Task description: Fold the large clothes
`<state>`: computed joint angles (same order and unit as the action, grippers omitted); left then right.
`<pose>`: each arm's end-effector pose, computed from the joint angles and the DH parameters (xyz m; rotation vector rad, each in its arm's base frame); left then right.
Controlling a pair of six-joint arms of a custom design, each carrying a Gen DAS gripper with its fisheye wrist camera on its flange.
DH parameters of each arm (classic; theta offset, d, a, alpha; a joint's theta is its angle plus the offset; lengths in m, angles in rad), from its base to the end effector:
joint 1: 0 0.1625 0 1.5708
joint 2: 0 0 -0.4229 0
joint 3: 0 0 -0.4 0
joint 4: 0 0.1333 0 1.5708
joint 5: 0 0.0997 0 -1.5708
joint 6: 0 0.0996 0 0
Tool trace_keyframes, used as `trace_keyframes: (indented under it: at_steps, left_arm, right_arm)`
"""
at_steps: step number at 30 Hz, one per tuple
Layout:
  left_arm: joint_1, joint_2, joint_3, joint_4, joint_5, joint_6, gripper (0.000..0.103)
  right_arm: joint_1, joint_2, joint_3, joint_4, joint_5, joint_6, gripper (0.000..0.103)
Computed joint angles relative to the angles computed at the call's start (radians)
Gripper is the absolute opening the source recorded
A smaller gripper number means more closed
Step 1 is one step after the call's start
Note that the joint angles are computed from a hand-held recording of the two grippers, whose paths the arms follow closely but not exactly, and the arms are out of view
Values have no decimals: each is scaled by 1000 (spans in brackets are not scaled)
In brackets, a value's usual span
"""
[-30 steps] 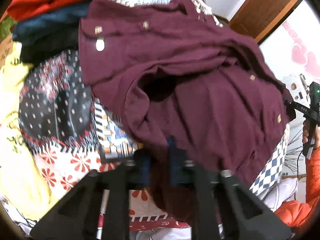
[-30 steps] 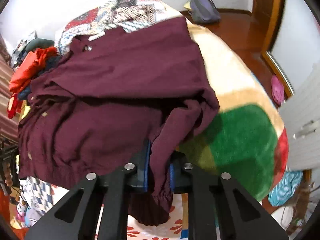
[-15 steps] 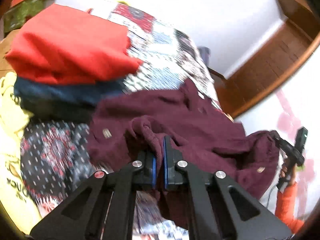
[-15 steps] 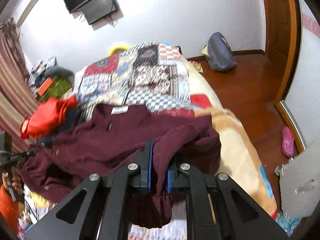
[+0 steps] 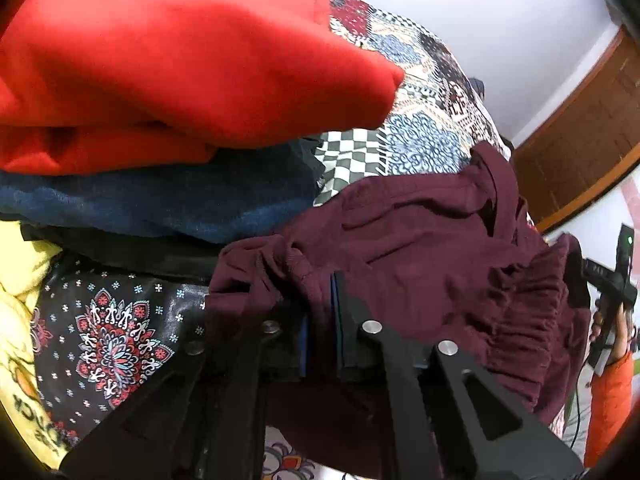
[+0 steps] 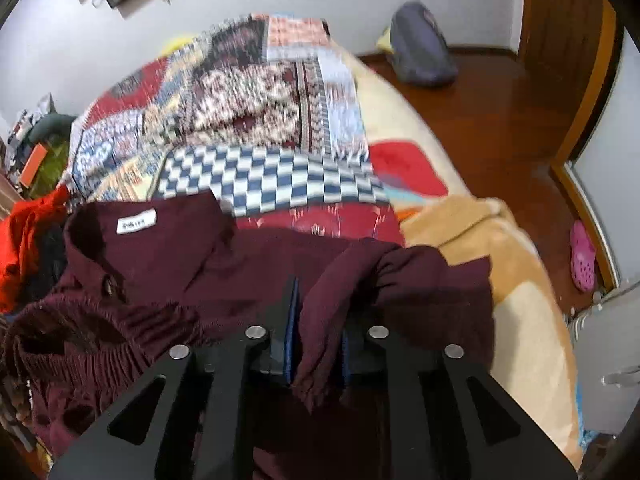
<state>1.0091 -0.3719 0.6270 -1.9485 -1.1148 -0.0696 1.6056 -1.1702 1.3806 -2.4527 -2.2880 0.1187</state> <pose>-0.3246 -0.8484 0.1387 0.6258 2.6513 -0.3551 0.0915 -0.6781 0.4716 -0.4037 -2.3241 0.8810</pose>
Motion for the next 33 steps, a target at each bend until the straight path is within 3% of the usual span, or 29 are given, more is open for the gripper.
trace_keyframes:
  at_steps: [2,4,6,8,10,12,17,23,31,33]
  left_arm:
    - [-12,-12,6,30,2,-2,17]
    - [-23,-40,34,36,15,-1,31]
    - [-43,-99,128,-30,68,11,73]
    - [-56,-165,234,-146,108,49,81]
    - [-66,-209,291,-194,112,68,81]
    - [-69,-238,321,-206,95,73,81]
    - [-91,-265,381,-198,69,127,81]
    - [-118,-224,396,-186,32,224,81]
    - [-106,-34,202,-103,103,208,81]
    - [-94,1,161,-90,107,199,86]
  right_arm:
    - [3,-11,-19,72,15,35,22]
    - [15,-22,-38,145,19,67,31]
    - [35,-32,-41,166,0,61,59]
    - [79,-40,-15,104,-98,6,77]
    - [118,-45,24,-10,-186,-78,82]
    - [151,-67,58,-58,-218,-123,82]
    - [180,-112,115,-36,-156,-120,83]
    - [185,-77,132,-12,-103,-122,82]
    - [145,0,108,85,-18,-75,82]
    - [128,4,124,85,-5,-52,84]
